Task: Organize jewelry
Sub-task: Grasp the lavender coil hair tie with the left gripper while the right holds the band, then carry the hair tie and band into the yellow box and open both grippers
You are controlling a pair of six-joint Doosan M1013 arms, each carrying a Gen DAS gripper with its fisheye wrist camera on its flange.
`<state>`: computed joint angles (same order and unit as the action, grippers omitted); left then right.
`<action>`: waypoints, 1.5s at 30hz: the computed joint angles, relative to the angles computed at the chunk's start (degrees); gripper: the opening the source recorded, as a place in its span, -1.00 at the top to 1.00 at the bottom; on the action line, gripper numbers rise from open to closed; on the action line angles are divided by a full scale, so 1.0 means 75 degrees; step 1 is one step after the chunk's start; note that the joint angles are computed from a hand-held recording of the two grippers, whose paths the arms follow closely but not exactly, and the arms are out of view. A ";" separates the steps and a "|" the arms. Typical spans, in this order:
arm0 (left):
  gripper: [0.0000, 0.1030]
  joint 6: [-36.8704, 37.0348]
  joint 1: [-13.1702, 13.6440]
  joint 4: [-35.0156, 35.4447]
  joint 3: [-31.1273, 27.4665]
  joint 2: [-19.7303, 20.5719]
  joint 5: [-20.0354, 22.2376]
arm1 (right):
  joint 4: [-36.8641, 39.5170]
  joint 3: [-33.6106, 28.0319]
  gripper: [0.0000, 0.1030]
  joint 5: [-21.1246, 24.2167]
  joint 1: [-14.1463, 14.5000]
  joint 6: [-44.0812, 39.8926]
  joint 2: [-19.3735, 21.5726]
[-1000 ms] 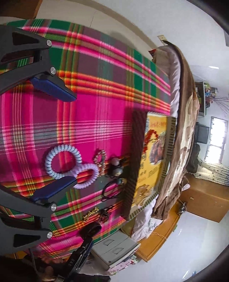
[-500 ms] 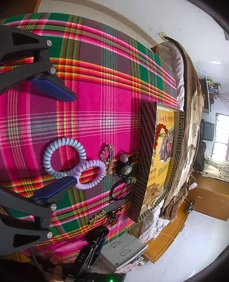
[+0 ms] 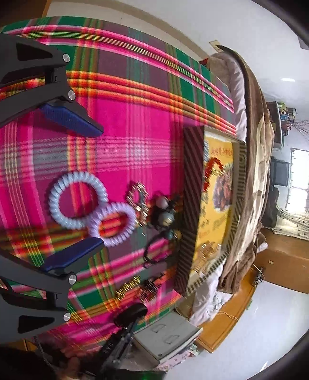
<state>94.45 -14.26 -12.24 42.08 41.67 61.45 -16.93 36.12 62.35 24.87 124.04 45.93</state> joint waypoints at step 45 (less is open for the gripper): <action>0.79 -0.0368 -0.0159 0.0575 -0.1393 0.0546 0.0513 | -0.0214 0.0234 0.75 -0.0536 0.0040 0.0365 -0.0275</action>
<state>91.69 -15.45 -7.93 31.63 45.76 65.30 -18.54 37.87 58.33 25.17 126.78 43.87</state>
